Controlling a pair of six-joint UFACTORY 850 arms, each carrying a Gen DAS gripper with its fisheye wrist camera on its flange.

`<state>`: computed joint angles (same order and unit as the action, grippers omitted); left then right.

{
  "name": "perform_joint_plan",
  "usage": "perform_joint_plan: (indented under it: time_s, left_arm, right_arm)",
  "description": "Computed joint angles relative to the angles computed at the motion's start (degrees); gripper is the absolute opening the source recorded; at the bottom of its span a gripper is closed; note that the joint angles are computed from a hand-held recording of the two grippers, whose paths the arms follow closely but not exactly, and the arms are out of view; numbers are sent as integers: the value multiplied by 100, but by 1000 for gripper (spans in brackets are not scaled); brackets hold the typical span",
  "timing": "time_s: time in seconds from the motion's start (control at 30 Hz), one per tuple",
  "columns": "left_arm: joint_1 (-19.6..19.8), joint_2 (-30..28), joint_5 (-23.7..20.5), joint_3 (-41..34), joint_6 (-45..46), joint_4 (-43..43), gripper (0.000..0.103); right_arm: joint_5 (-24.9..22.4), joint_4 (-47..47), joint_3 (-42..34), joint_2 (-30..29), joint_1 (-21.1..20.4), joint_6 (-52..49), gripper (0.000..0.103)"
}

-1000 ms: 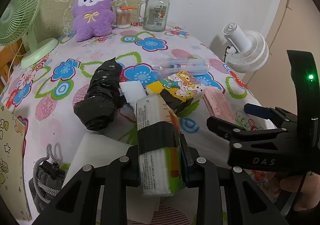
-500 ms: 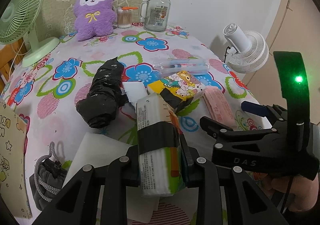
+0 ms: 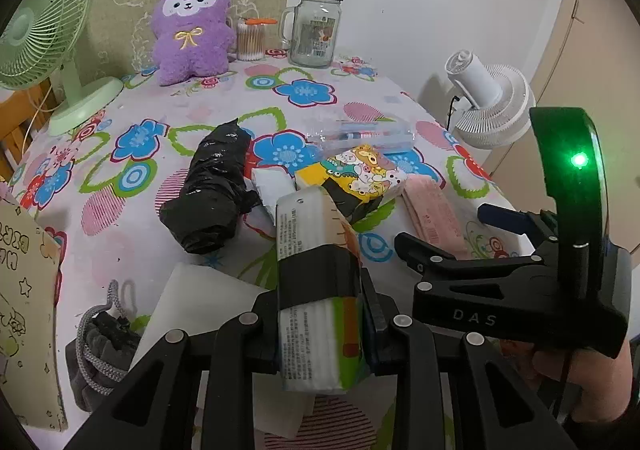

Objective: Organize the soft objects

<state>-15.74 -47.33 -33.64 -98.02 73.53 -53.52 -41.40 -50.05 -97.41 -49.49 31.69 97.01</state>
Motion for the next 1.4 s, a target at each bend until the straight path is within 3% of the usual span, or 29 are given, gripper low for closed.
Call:
perform_joint_plan:
  time_s: [0.13, 0.33, 0.43, 0.47, 1.4]
  left_arm:
    - [20, 62, -3, 47, 37, -57, 28]
    - [58, 225, 20, 206, 248, -279, 28]
    - [87, 320, 13, 294, 379, -393, 28]
    - [97, 348, 16, 320, 415, -427, 28]
    - [337, 907, -151, 820, 1173, -1152, 28]
  right_arm:
    - [12, -37, 12, 9, 10, 36, 99]
    - [-3, -12, -67, 7, 48, -131, 68]
    - [-48, 57, -140, -14, 66, -210, 47]
    - [-86, 92, -164, -21, 71, -211, 45]
    - [-500, -42, -67, 242, 353, 80, 43]
